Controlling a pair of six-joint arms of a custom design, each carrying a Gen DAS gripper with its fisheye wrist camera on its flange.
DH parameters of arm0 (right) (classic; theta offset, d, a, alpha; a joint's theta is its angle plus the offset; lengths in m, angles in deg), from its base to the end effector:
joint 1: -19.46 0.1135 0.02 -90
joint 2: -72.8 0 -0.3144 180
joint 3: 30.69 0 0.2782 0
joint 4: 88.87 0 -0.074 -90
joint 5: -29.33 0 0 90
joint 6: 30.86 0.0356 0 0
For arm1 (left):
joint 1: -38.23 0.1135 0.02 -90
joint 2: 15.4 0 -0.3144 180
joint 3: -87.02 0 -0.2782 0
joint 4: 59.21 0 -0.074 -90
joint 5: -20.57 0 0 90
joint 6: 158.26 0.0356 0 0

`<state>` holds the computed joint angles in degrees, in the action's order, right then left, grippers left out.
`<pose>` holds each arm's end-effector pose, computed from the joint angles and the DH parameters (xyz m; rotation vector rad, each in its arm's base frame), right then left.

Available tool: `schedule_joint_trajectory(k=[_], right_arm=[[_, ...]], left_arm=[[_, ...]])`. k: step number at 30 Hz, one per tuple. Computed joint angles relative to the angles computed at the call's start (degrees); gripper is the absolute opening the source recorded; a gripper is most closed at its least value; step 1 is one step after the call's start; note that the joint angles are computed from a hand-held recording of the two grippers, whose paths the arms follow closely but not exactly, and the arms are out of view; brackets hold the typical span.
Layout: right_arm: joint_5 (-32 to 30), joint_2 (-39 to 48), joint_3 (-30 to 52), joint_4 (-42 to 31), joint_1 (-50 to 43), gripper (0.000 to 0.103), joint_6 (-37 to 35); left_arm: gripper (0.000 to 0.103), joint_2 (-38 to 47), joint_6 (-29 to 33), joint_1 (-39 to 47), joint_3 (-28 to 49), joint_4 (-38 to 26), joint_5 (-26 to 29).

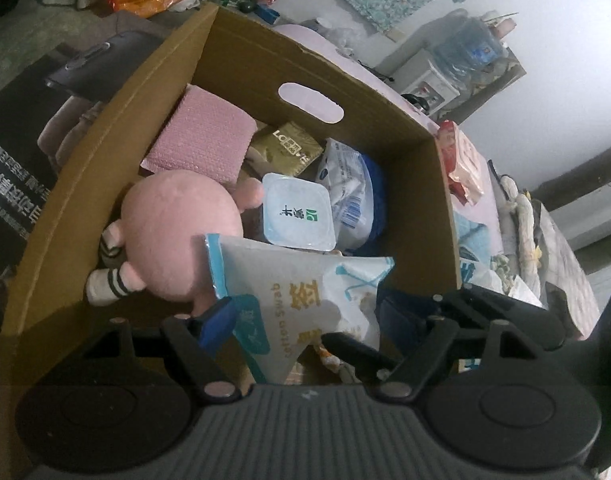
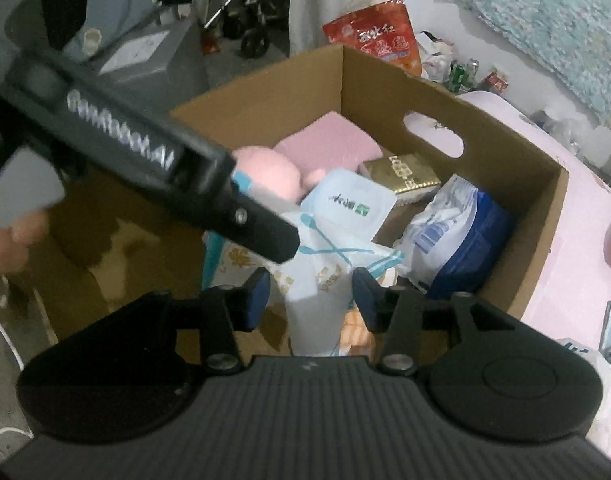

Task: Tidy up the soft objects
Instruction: 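Carry the cotton swab pack over the box and release it with the left gripper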

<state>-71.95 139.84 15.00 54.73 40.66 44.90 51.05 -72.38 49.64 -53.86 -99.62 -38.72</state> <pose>0.1975 0.0841 0.2096 -0.8542 2.4315 0.2991 0.1812 0.0180 0.1772 -0.2155 2.6367 -0.6909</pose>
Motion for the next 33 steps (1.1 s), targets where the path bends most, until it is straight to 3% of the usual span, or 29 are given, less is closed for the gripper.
schedule_joint_trajectory(k=[5, 12, 21, 24, 28, 33], right_arm=[[-2.06, 5.70, -0.23, 2.04, -1.72, 0.045, -2.58], [-4.39, 12.43, 3.06, -3.46, -0.62, 0.045, -2.17], [-10.15, 1.49, 4.46, -8.95, -8.04, 0.048, -2.60], [-11.80, 2.48, 5.09, -9.03, -5.98, 0.040, -2.35], [-6.92, 8.62, 4.63, -3.31, 1.26, 0.027, 0.37], [-2.84, 17.29, 5.60, -0.22, 5.56, 0.026, 1.77]], left_arm=[[0.081, -2.10, -1.41, -1.94, 0.25, -0.19, -4.18], [0.082, -4.34, -2.12, -1.94, 1.18, -0.91, -9.21], [0.082, -2.74, -1.34, 0.37, 1.09, 0.27, -9.27], [0.082, -4.86, -1.00, 1.23, 1.27, -0.94, -8.86], [0.082, -7.01, -0.96, 1.59, 1.52, -2.22, -9.61], [0.082, -7.82, -0.93, 1.93, 1.75, -3.30, -9.69]])
